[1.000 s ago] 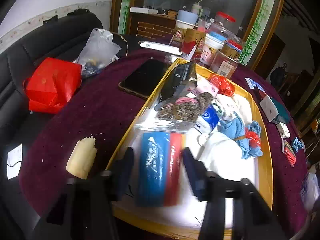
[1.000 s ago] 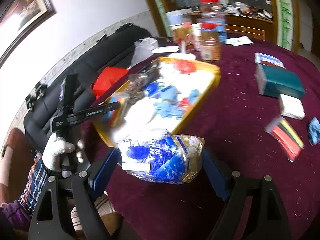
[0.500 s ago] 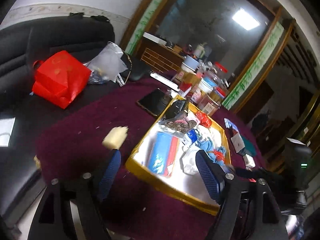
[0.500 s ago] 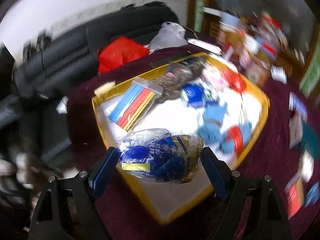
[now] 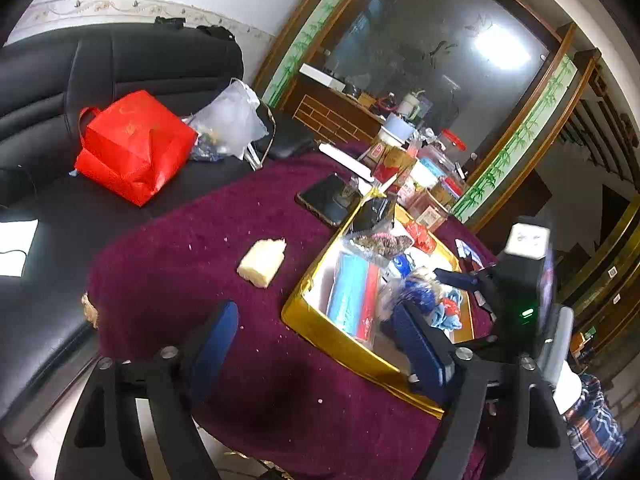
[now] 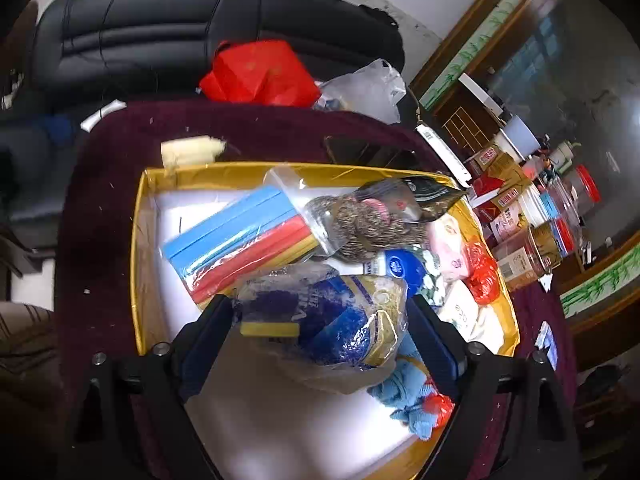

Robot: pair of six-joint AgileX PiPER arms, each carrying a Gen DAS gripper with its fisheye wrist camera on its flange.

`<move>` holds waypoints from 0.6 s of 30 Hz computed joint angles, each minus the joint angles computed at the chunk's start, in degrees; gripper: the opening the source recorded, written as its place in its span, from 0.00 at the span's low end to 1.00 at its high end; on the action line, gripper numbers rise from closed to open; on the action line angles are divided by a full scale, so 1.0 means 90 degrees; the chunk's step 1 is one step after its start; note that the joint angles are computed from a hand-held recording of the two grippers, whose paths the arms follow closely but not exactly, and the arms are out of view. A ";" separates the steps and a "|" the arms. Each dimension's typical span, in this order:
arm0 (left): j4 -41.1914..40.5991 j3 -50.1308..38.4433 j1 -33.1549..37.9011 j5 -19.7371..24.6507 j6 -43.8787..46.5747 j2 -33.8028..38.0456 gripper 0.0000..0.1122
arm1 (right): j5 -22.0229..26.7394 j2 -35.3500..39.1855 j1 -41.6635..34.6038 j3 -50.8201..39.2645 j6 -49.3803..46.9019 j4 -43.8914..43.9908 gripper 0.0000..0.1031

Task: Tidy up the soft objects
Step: 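Release the blue patterned bag into the tray with the right tool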

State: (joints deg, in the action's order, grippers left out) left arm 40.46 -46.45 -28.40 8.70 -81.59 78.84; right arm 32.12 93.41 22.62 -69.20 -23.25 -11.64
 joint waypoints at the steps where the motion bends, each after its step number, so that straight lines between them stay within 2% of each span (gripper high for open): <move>1: -0.0235 -0.0015 0.0014 -0.0038 0.0220 0.0038 0.77 | -0.0006 -0.0083 -0.0065 0.0021 -0.0119 0.0162 0.87; 4: -0.0782 -0.0017 0.0001 -0.0197 0.0695 0.0083 0.78 | 0.0124 -0.0349 -0.0375 0.0018 -0.0679 0.0941 0.87; 7: -0.0493 -0.0078 -0.0193 -0.0126 0.0392 0.0082 0.78 | 0.0322 -0.0663 -0.0761 0.0102 -0.1192 0.1754 0.87; 12: 0.0190 -0.0282 -0.0638 0.0268 -0.0244 0.0061 0.78 | 0.1014 -0.1194 -0.2220 0.0321 -0.2481 0.3872 0.87; 18: 0.0807 -0.0565 -0.1215 0.0621 -0.0833 0.0139 0.78 | 0.1798 -0.1732 -0.4344 0.0892 -0.3587 0.5342 0.87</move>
